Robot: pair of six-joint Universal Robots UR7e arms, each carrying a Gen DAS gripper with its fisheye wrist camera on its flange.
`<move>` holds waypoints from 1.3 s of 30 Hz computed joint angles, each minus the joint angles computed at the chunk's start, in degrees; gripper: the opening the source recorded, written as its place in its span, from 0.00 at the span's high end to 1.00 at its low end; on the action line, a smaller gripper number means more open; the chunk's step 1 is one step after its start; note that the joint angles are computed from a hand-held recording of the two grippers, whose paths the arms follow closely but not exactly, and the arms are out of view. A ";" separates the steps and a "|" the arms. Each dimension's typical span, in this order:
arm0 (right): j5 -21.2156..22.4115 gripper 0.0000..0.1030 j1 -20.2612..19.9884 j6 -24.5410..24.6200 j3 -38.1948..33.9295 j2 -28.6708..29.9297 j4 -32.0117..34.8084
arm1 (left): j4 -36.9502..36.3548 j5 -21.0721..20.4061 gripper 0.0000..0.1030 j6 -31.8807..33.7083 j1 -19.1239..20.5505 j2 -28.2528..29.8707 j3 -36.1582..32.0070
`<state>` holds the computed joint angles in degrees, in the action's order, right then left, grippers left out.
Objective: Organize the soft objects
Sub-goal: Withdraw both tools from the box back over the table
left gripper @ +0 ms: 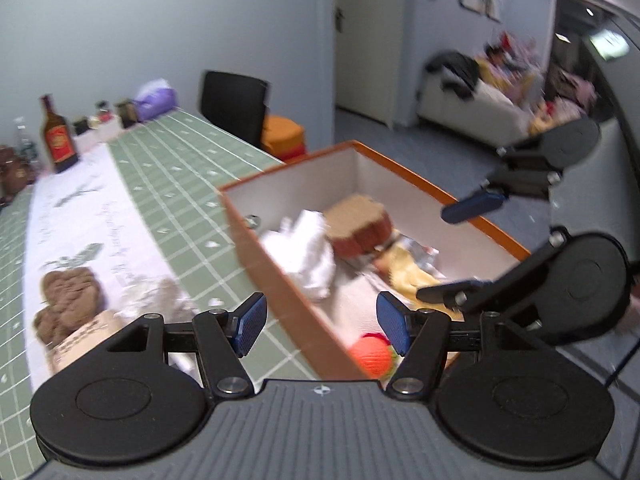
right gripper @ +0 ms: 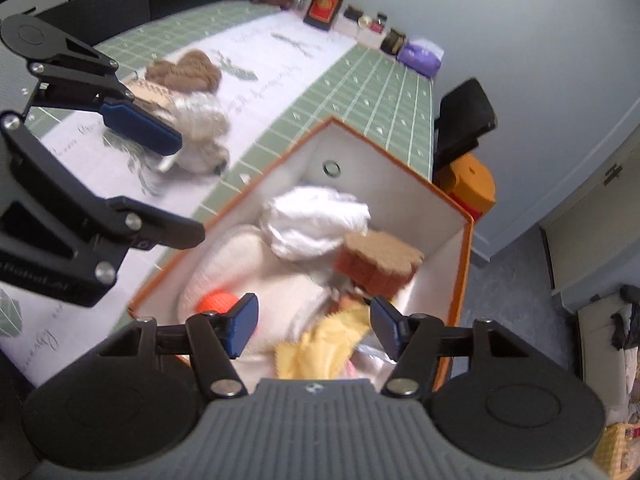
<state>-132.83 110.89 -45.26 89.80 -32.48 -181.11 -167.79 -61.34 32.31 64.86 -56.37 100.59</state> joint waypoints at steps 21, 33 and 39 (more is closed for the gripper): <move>15.58 0.35 2.32 8.35 2.00 11.24 -18.57 | -19.60 4.98 0.30 -8.03 6.93 -9.21 13.53; 14.61 0.35 2.22 13.29 -4.37 18.47 -18.70 | -21.35 6.10 0.30 -12.03 10.98 -9.79 13.33; 14.81 0.33 2.07 12.43 -7.37 19.04 -15.75 | -20.46 5.76 0.30 -12.01 11.35 -9.20 11.28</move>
